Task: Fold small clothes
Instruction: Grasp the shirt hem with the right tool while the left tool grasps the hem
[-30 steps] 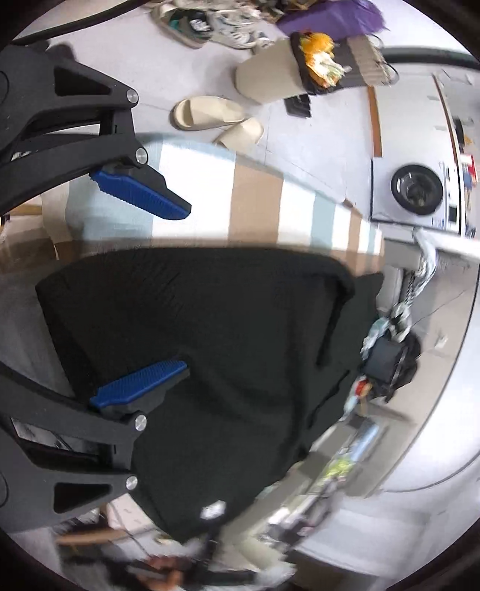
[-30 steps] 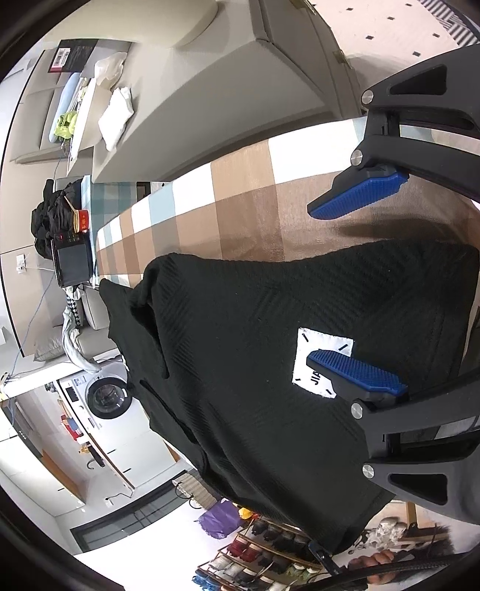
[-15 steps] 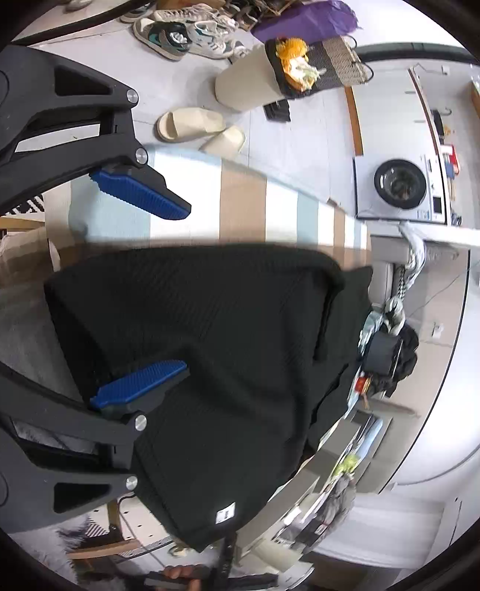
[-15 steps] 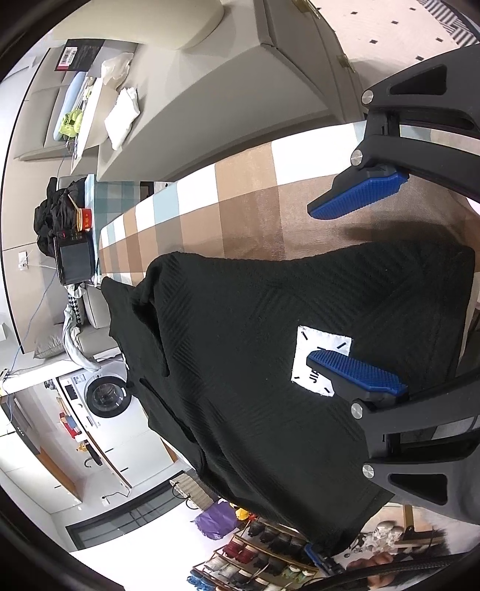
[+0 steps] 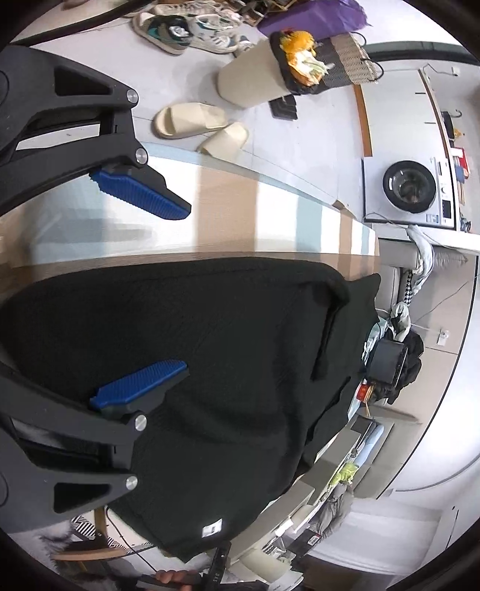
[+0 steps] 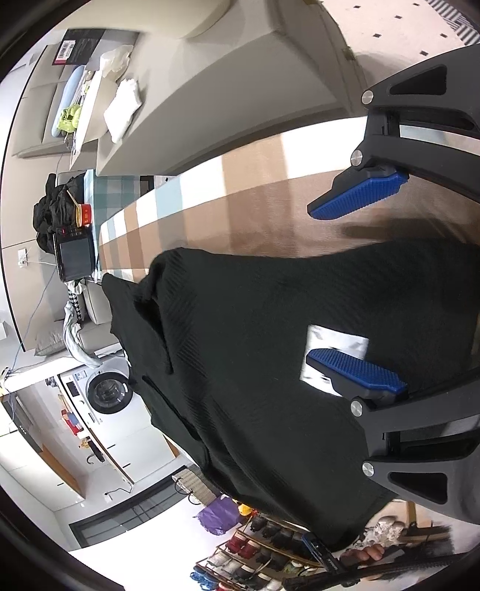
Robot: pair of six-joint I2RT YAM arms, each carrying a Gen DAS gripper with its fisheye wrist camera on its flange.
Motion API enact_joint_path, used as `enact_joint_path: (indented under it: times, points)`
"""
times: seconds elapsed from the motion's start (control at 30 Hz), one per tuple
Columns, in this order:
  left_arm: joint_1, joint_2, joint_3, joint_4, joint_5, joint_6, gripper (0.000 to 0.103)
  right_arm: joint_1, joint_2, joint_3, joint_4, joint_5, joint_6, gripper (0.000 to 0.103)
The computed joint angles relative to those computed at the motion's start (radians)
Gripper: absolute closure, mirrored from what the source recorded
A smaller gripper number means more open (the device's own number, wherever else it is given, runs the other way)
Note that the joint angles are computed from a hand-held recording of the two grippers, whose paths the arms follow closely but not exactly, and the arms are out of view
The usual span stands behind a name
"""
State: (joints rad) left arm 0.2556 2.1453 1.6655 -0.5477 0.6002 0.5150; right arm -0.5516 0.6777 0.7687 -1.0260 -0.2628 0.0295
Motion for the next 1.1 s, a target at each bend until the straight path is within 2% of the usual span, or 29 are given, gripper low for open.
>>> enact_joint_path:
  times: [0.1,0.17,0.23,0.37,0.4,0.43,0.47,0.5,0.53,0.57,0.6,0.77,1.0,1.1]
  points:
    - [-0.043,0.151,0.238,-0.138,-0.024,-0.016,0.027,0.016,0.099,0.005,0.078,-0.017,0.020,0.039]
    - [-0.066,0.228,0.353,-0.189,-0.059,-0.027,0.027,0.048,0.152,0.008,0.128,0.004,0.035,0.041]
    - [-0.086,0.251,0.382,-0.169,-0.092,-0.034,0.027,0.063,0.204,0.016,0.162,-0.001,0.029,0.041]
    - [-0.118,0.322,0.503,-0.228,-0.128,-0.028,0.027,0.103,0.295,0.052,0.180,0.014,0.015,0.041]
    - [-0.123,0.324,0.505,-0.223,-0.135,-0.031,0.028,0.117,0.303,0.055,0.184,0.026,0.015,0.043]
    - [-0.130,0.329,0.512,-0.221,-0.142,-0.032,0.032,0.139,0.312,0.058,0.192,0.048,0.015,0.052]
    - [-0.136,0.331,0.515,-0.215,-0.142,-0.032,0.045,0.153,0.319,0.059,0.199,0.058,0.012,0.056]
    - [-0.140,0.331,0.513,-0.207,-0.141,-0.029,0.067,0.174,0.325,0.059,0.210,0.082,0.011,0.066]
    - [-0.149,0.329,0.508,-0.191,-0.152,-0.026,0.079,0.191,0.329,0.059,0.217,0.106,0.010,0.080]
    - [-0.151,0.329,0.508,-0.190,-0.148,-0.024,0.098,0.202,0.335,0.060,0.224,0.123,0.006,0.087]
    - [-0.149,0.344,0.534,-0.211,-0.112,-0.026,0.100,0.205,0.341,0.059,0.232,0.125,0.001,0.095]
    - [-0.113,0.230,0.360,-0.108,-0.046,-0.034,0.100,0.222,0.239,0.019,0.257,0.136,-0.011,0.098]
    - [-0.011,0.002,0.067,-0.018,0.109,0.001,0.100,0.168,-0.064,0.028,0.044,0.011,-0.061,0.098]
    - [0.031,-0.072,-0.001,-0.007,0.175,0.006,0.100,0.092,-0.174,0.065,-0.028,-0.115,-0.105,0.098]
